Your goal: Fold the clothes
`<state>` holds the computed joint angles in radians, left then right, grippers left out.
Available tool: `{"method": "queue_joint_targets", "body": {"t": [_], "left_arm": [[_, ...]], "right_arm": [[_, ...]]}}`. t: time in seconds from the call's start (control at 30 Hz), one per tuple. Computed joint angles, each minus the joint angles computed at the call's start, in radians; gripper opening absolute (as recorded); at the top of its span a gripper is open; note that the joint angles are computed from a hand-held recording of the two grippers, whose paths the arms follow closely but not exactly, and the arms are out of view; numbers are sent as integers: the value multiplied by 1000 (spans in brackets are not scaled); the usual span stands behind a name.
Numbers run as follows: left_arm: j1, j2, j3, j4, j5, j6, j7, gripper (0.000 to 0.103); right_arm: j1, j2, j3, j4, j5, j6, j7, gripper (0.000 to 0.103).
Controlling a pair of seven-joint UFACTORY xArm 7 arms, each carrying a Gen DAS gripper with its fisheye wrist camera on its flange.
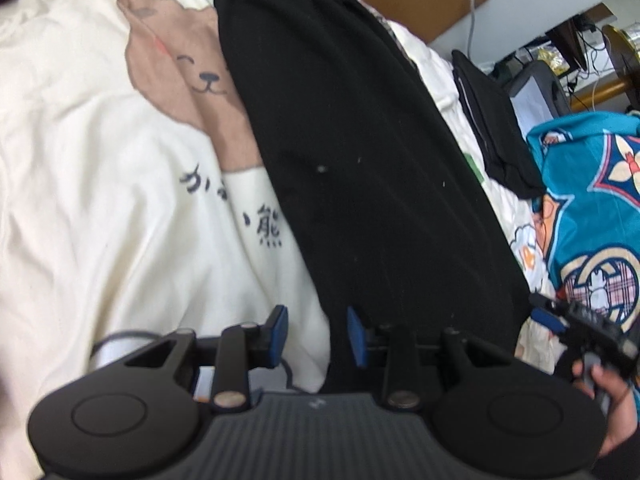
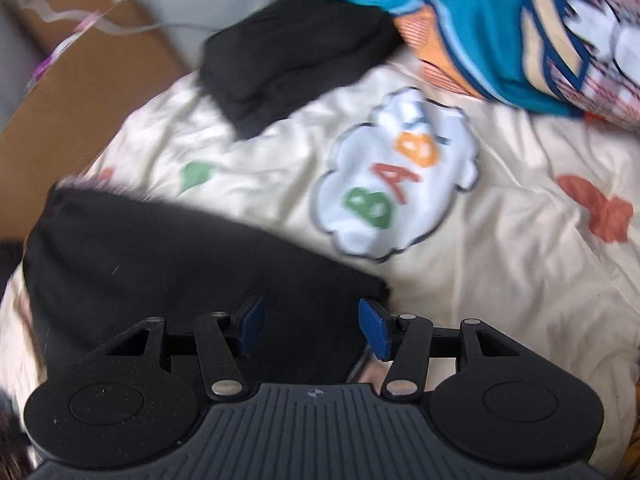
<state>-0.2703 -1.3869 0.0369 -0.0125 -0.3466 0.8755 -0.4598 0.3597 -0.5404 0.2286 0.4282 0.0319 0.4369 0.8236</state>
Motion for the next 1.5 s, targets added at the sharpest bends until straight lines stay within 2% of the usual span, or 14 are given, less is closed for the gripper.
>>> {"method": "queue_joint_targets", "body": {"t": [0.07, 0.1, 0.17, 0.2, 0.57, 0.63, 0.77, 0.97, 1.07, 1.13, 1.17, 1.23, 1.4, 1.5], "left_arm": [[-11, -21, -3, -8, -1, 18, -1, 34], [-16, -26, -3, -11, -4, 20, -1, 34], [-20, -31, 0, -16, -8, 21, -2, 34], [-23, -18, 1, -15, -10, 11, 1, 34], [-21, -49, 19, -10, -31, 28, 19, 34], [-10, -101, 26, -19, -25, 85, 22, 34], [-12, -133, 23, -37, -34, 118, 26, 34], [-61, -131, 1, -75, -56, 59, 21, 39], [-83, -176, -23, -83, -38, 74, -2, 30], [-76, -199, -17, -79, -28, 102, -18, 7], [-57, -243, 8, -84, -29, 137, -22, 4], [-15, -339, 27, -78, -15, 235, -30, 4], [71, -473, 54, -38, 12, 411, -18, 4], [132, -494, 67, -27, 25, 470, 4, 4]], "right_arm": [[-11, 12, 2, -18, 4, -27, 20, 58], [-12, 20, -1, -24, 7, -39, 25, 51], [-23, 34, 2, -29, 2, -57, 40, 15], [-40, 40, 13, -28, -14, -58, 53, 3], [-87, 88, 14, -33, -55, -113, 111, 3], [-94, 99, 15, -28, -67, -113, 118, 4], [-107, 105, 32, -16, -108, -98, 132, 4], [-85, 89, 8, -23, -94, -91, 134, 7], [-80, 62, 10, -27, -90, -73, 131, 15], [-86, 41, 20, -27, -100, -55, 136, 23], [-92, 30, 27, -29, -107, -48, 145, 27], [-105, 8, 38, -35, -119, -42, 162, 35], [-109, -10, 34, -45, -122, -41, 177, 37], [-106, -7, 32, -45, -120, -44, 175, 38]]}}
